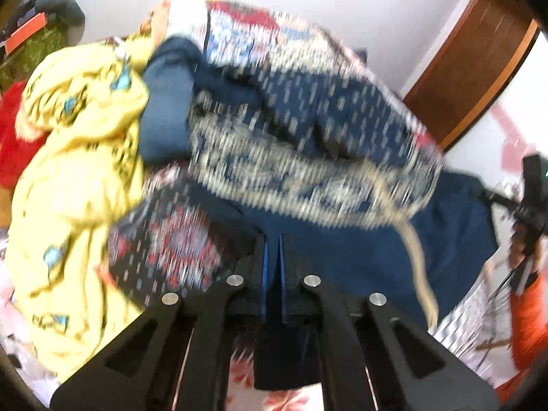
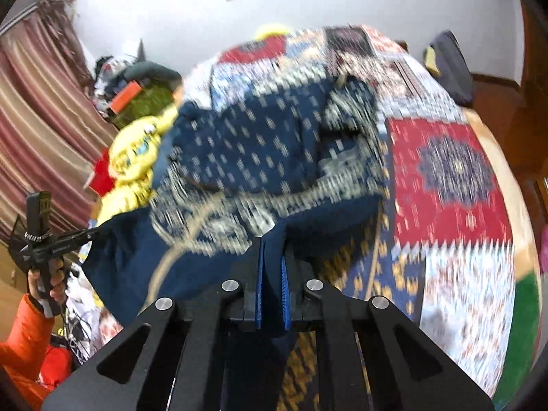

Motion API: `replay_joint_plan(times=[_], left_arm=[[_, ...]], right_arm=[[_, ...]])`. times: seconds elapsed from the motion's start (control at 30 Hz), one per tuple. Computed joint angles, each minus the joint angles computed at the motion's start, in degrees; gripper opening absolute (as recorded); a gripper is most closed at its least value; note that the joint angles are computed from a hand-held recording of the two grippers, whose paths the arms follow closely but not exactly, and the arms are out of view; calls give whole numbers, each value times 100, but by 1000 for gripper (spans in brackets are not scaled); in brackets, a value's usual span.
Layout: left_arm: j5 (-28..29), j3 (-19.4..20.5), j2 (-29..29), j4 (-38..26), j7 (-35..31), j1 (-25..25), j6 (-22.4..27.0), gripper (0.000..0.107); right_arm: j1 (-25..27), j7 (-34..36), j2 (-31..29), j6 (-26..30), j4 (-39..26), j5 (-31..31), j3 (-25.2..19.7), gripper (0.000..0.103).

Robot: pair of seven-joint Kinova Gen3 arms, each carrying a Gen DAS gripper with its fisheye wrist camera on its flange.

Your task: Fold large clothes

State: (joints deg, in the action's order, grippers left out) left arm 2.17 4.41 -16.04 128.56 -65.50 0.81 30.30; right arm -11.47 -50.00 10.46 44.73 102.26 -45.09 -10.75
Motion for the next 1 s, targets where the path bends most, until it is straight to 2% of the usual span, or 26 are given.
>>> replay_joint_plan(times=[0.17,0.23,0.33,0.43,0.53,0.6,0.73,0.83,0.9,0.97,1.0], left_arm=[[-330,-40,202,-598,-5,-328,-484,0],[-699,159,437,-930,280,-661,-625,0],[-1254,256,947,-1424,795,-926,-755,0],[-1836,163,1534,-1867,1457,-999,-806,0],[-2210,-245,2138,-2284,1947,-769,-847,0],[-2049,-228,2507,-2484,1855,-918,-881,0],[-1895,-685,3382,-2957,1713,-679,-723,0],[-1720,-899,3932,-3267,1513,-570,-463,0],[-1485,-924,4135,-3324,1273,-624,-417,0],[-1364,-1069,4224,-3336,1203,-546,-331,0],[-1327,-1142,4239,-3344,1199,-512,-228,1]], right_arm=[[-123,-37,303,-143,-713,65,-86,7],[-198,-240,511,-237,-1122,261,-99,7],[-87,-863,874,-464,-1741,796,-421,7],[-446,-1562,1338,-492,-2420,1168,-90,7],[-1082,-2261,1842,-393,-3071,1467,658,7],[-1285,-2678,2198,-381,-3406,1700,869,7],[-1239,-3543,2832,-342,-3948,2560,555,7],[-1122,-3732,3120,-191,-4182,2738,367,8],[-922,-3720,3147,-296,-4080,2744,138,16],[-867,-3858,3049,-386,-3958,2840,139,33],[-831,-3907,2979,-411,-3889,2888,140,33]])
